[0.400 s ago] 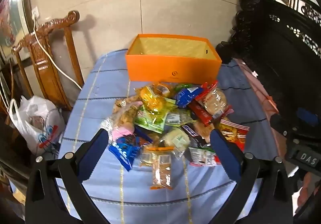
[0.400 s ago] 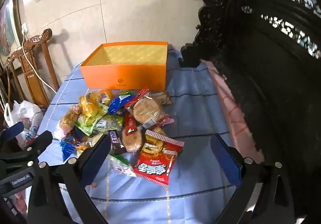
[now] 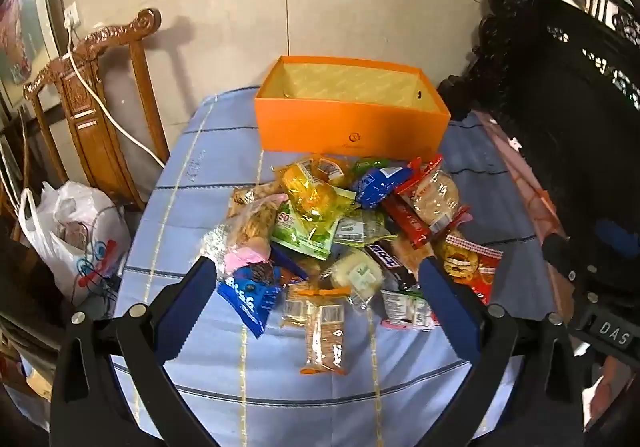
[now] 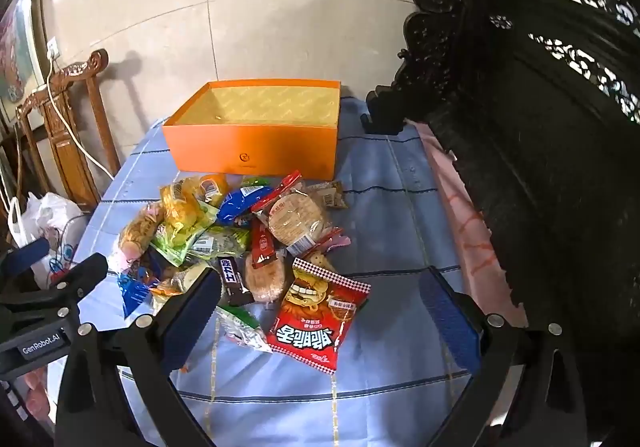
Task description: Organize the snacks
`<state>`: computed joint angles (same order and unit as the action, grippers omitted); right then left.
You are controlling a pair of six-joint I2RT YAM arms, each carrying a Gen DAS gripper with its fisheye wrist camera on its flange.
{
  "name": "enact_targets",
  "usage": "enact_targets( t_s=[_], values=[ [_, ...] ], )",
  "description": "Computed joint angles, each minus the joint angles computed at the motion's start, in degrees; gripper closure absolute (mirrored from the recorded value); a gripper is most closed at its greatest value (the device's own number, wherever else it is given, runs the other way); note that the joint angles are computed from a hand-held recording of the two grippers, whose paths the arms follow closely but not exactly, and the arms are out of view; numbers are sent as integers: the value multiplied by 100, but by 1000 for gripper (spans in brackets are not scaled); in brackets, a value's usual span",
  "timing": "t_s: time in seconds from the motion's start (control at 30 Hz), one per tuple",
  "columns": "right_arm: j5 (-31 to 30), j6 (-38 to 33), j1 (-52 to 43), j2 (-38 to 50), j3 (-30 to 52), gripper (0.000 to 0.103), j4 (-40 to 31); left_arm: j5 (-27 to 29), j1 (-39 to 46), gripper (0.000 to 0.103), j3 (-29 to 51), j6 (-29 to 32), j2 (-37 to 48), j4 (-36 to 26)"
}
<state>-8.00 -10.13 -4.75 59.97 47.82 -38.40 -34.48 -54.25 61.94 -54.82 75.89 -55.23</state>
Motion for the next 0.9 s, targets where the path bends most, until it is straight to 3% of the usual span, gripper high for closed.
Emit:
enact_targets(
  t_s=[0.07, 0.17, 0.37, 0.9],
  values=[
    [279, 278, 380, -213, 22, 3, -182, -136, -85, 4, 91, -70, 113, -156],
    [-22, 521, 249, -205, 73, 3, -334, -447, -236, 4, 288, -6, 295, -336],
    [233, 543, 249, -274, 4, 3, -293, -83, -133, 4, 166, 88, 144, -44],
    [571, 479, 544, -376, -92, 3, -286, 248, 62, 4, -233, -25, -212, 313]
  ],
)
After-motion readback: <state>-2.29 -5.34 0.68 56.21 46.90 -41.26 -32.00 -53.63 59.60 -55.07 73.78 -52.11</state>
